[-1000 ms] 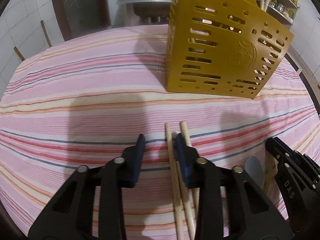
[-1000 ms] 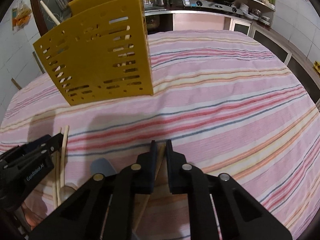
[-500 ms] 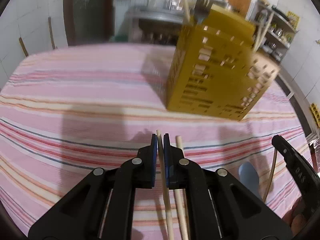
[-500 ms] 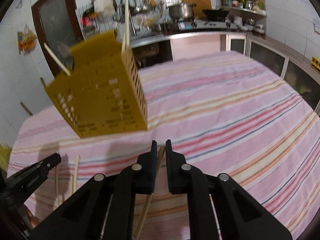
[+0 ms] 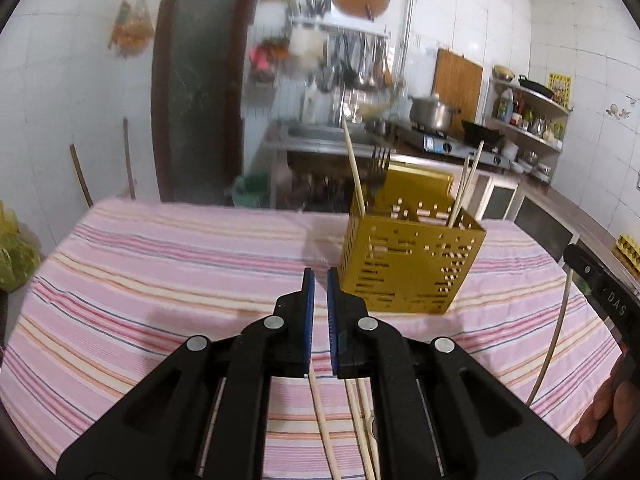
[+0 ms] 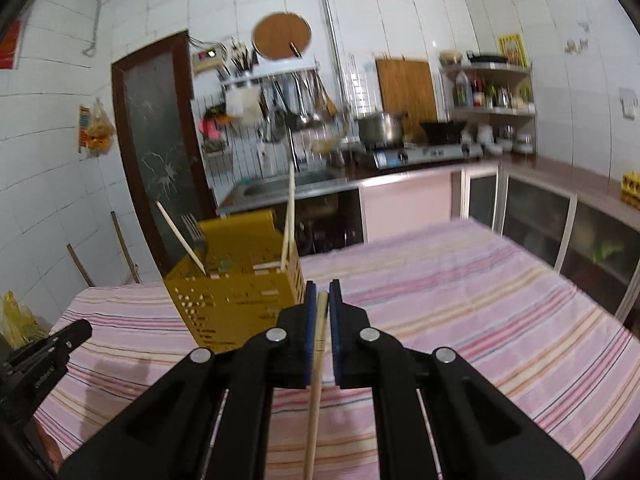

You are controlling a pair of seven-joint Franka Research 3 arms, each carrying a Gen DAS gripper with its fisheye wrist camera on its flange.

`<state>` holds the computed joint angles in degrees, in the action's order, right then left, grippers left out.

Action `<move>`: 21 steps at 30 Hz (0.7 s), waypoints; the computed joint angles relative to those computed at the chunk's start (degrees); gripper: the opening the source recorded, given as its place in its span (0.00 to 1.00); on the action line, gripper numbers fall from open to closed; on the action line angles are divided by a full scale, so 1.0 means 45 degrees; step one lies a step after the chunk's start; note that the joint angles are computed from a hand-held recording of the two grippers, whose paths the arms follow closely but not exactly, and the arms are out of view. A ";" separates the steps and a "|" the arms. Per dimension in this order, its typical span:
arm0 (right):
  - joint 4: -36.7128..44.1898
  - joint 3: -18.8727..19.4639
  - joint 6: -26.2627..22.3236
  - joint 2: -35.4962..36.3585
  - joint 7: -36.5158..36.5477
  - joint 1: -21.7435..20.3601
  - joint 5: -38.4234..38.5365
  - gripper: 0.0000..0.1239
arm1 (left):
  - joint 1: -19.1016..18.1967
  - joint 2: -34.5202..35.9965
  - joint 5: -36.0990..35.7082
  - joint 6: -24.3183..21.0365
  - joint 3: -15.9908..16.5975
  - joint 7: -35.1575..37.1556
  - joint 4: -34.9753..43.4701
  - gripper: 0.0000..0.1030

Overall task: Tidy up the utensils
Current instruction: 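Lift both held chopsticks off the cloth toward the yellow holder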

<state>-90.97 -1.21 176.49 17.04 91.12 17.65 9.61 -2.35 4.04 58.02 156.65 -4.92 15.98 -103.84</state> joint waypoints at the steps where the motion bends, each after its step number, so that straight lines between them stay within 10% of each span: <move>1: -0.0276 0.0173 0.0313 -0.0174 -0.0216 -0.0127 0.0100 0.06 | -0.0042 -0.0191 0.0401 -0.0007 0.0016 -0.0338 -0.0144 0.05; 7: -0.0780 0.1024 0.0992 -0.0505 -0.1524 -0.0715 0.0909 0.05 | 0.0057 -0.0486 0.0776 -0.0275 -0.0217 -0.0076 -0.0405 0.05; 11: -0.0514 0.0710 0.0535 -0.0298 -0.1649 -0.0509 0.1008 0.06 | 0.0300 0.0296 -0.2447 -0.0079 -0.0193 0.1913 -0.0036 0.07; 15: 0.0195 0.0327 -0.0101 0.0206 -0.1357 -0.0319 0.0772 0.06 | 0.0250 0.1299 -0.4339 -0.0996 -0.0089 0.3263 0.0663 0.43; 21: 0.0701 0.0250 -0.0274 0.0611 -0.1181 -0.0297 0.0709 0.06 | 0.0286 0.3053 -0.6884 -0.2704 -0.0154 0.5361 0.2322 0.48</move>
